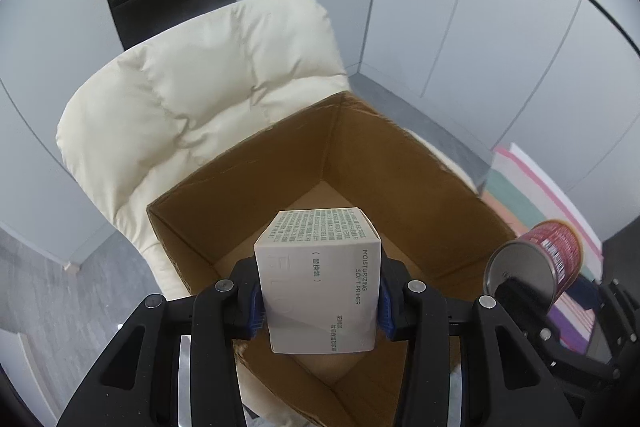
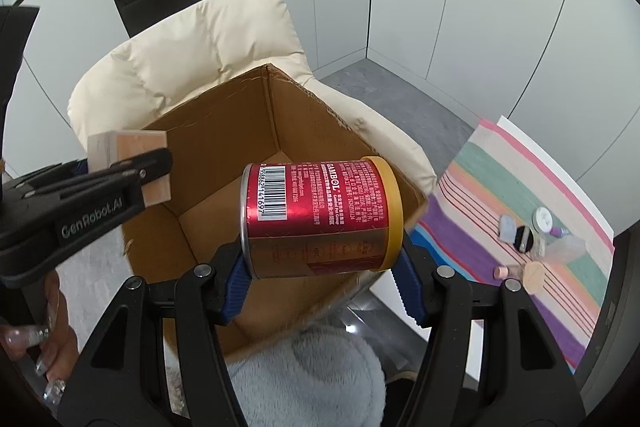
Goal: Organize objects
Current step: 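Lower both items into the cardboard box and open both tools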
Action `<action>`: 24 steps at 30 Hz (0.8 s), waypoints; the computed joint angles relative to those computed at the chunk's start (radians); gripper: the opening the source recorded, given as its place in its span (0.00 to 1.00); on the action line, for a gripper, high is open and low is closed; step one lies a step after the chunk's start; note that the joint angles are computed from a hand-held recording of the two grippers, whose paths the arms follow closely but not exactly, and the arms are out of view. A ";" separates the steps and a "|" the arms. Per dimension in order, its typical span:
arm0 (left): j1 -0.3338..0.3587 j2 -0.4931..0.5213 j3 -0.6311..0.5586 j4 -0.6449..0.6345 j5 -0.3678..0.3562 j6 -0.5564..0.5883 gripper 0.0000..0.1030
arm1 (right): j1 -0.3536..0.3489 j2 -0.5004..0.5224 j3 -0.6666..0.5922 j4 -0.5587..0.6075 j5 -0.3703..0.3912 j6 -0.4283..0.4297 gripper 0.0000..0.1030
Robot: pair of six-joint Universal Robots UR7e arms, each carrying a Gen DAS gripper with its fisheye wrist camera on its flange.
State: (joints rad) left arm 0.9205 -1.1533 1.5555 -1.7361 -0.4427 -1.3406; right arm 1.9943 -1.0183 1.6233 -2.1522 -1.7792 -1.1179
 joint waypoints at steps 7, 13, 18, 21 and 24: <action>0.025 -0.010 0.022 -0.105 -0.037 0.053 0.66 | 0.007 0.065 -0.017 -0.010 -0.007 0.015 0.63; 0.019 0.008 -0.028 0.059 -0.002 -0.052 0.97 | 0.011 0.080 -0.016 -0.051 -0.014 0.015 0.97; 0.016 0.012 -0.030 0.049 -0.009 -0.037 0.97 | 0.005 0.092 -0.049 -0.011 -0.009 0.050 0.97; 0.012 0.013 -0.035 0.073 -0.001 -0.056 0.97 | 0.002 0.094 -0.056 -0.007 -0.015 0.056 0.97; 0.006 0.008 -0.027 0.063 0.003 -0.050 0.97 | 0.000 0.090 -0.056 -0.006 -0.019 0.051 0.97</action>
